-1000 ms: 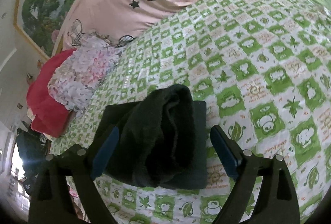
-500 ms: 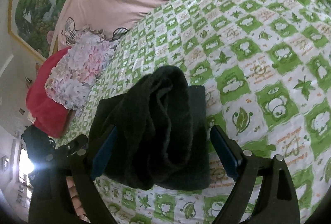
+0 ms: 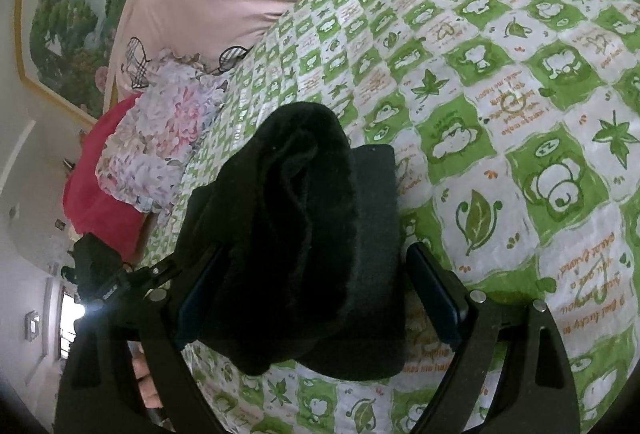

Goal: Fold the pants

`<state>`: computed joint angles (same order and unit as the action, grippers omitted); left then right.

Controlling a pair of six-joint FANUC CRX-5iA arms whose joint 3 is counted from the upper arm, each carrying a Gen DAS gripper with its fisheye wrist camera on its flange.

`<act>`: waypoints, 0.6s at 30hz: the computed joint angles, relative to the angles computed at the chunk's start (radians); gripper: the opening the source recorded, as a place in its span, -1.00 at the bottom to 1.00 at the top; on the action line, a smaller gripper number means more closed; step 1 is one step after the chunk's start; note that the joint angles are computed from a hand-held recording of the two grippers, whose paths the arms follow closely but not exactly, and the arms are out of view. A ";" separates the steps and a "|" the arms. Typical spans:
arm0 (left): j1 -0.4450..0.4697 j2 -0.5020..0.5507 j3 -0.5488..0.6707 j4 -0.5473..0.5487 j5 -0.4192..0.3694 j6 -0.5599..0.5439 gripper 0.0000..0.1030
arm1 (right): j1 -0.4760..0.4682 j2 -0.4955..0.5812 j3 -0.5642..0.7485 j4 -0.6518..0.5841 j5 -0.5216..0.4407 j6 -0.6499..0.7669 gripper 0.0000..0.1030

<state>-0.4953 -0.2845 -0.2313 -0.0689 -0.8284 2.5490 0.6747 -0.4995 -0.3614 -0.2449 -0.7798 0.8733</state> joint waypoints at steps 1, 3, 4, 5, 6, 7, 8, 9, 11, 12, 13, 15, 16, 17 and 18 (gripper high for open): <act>0.004 0.003 -0.002 0.006 0.004 -0.006 0.53 | -0.007 0.003 0.004 -0.015 -0.002 0.016 0.65; 0.011 0.010 -0.001 0.017 0.009 -0.023 0.45 | -0.024 0.007 0.011 -0.045 -0.007 0.046 0.60; 0.016 0.013 -0.004 0.028 0.013 -0.036 0.40 | -0.028 0.009 0.012 -0.053 -0.007 0.054 0.58; 0.022 0.015 -0.009 0.046 0.021 -0.054 0.29 | -0.033 0.010 0.013 -0.063 -0.009 0.066 0.57; 0.029 0.020 -0.015 0.067 0.032 -0.072 0.24 | -0.033 0.009 0.013 -0.065 -0.010 0.069 0.57; 0.032 0.024 -0.014 0.071 0.034 -0.074 0.24 | -0.037 0.009 0.015 -0.074 -0.012 0.078 0.57; 0.036 0.026 -0.017 0.078 0.039 -0.080 0.21 | -0.042 0.010 0.017 -0.084 -0.015 0.086 0.57; 0.043 0.024 -0.025 0.092 0.049 -0.093 0.17 | -0.046 0.011 0.020 -0.090 -0.016 0.091 0.57; 0.054 0.019 -0.040 0.115 0.064 -0.114 0.09 | -0.045 0.013 0.021 -0.090 -0.018 0.095 0.55; 0.064 0.014 -0.057 0.140 0.083 -0.132 0.02 | -0.047 0.014 0.022 -0.092 -0.021 0.100 0.55; 0.072 0.009 -0.069 0.155 0.094 -0.145 -0.01 | -0.045 0.014 0.022 -0.092 -0.023 0.101 0.52; 0.085 -0.003 -0.096 0.190 0.121 -0.170 -0.10 | -0.044 0.018 0.025 -0.093 -0.027 0.106 0.47; 0.090 -0.009 -0.109 0.207 0.134 -0.182 -0.15 | -0.042 0.019 0.025 -0.089 -0.028 0.106 0.42; 0.093 -0.014 -0.119 0.217 0.144 -0.190 -0.17 | -0.040 0.020 0.025 -0.087 -0.030 0.110 0.33; 0.091 -0.017 -0.123 0.216 0.153 -0.193 -0.22 | -0.037 0.021 0.027 -0.084 -0.032 0.109 0.29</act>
<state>-0.4045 -0.3017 -0.3541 0.1469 -0.6752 2.3565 0.6375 -0.4780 -0.3344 -0.3285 -0.8120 0.9819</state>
